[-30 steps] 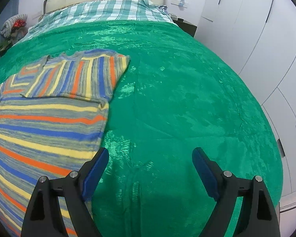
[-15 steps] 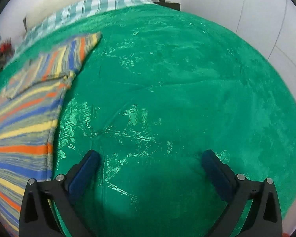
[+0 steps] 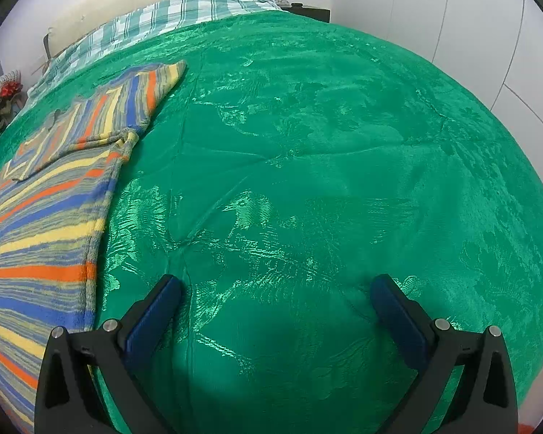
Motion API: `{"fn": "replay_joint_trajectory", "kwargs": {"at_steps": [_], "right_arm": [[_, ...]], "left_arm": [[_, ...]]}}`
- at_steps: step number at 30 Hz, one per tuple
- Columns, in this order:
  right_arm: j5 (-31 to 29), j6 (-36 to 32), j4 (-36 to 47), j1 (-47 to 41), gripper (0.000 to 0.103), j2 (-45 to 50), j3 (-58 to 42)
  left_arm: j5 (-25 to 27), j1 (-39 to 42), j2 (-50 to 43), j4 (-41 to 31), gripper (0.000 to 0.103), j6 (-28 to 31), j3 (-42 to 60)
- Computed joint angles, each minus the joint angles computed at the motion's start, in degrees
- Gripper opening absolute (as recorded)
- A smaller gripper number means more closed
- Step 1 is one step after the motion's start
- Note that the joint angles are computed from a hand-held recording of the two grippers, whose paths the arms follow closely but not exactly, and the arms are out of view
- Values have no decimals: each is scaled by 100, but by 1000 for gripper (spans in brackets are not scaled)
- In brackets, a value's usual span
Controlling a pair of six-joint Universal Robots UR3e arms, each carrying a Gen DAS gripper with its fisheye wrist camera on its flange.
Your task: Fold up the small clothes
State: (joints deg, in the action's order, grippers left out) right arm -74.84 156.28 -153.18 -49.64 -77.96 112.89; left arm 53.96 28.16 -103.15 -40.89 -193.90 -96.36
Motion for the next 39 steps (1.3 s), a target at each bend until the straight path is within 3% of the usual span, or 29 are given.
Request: {"fn": "replay_joint_trajectory", "kwargs": {"at_steps": [2, 4, 8, 11, 13, 14, 18, 21, 24, 25, 26, 27, 29, 32, 33, 34, 39], "right_arm": [[5, -4, -29, -8, 103, -4, 17], [1, -6, -36, -11, 103, -3, 21], [-21, -11, -62, -6, 103, 3, 20], [-17, -17, -60, -10, 103, 3, 14], [-20, -14, -64, -6, 103, 6, 14], [-22, -17, -64, -5, 103, 10, 10], [-19, -26, -63, -7, 103, 16, 2], [-13, -22, -92, -19, 103, 13, 15], [-27, -8, -114, -10, 103, 28, 4], [-28, -4, -130, -13, 103, 26, 14], [-30, -1, -144, -12, 103, 29, 16], [-36, 3, -157, -8, 103, 33, 18], [-43, -2, -173, -13, 103, 8, 49], [-42, -8, -178, -17, 103, 3, 55], [-43, -7, -179, -15, 103, 5, 56], [-43, -7, -179, -15, 103, 5, 56], [-32, -11, -176, -23, 103, -4, 61]], "left_arm": [[-50, 104, -388, 156, 97, -466, 281], [-200, 136, -897, 387, 83, -714, 669], [-340, 28, -1817, 889, 69, -1330, 1413], [-428, -71, -2298, 1462, 40, -1689, 1682], [-433, -85, -2524, 1656, 8, -1908, 1762], [-383, -72, -2540, 1768, 2, -2018, 1674], [0, 53, -2114, 1994, 0, -2055, 1066], [350, 150, -1832, 1249, 0, -1590, 1093], [356, 267, -1779, 903, 4, -1520, 1208], [38, 373, -1796, 1001, 26, -1591, 1167], [-221, 442, -1828, 1106, 39, -1642, 1120], [-413, 456, -1941, 1244, 61, -1751, 1211], [-337, 295, -2232, 1108, 66, -1733, 1756], [-234, -6, -2795, 360, 63, -1488, 2813], [-82, -104, -2944, 237, 43, -1497, 3070], [-89, -121, -2996, 208, 2, -1515, 3119], [628, -209, -2728, 47, 1, -1519, 2902]]}}
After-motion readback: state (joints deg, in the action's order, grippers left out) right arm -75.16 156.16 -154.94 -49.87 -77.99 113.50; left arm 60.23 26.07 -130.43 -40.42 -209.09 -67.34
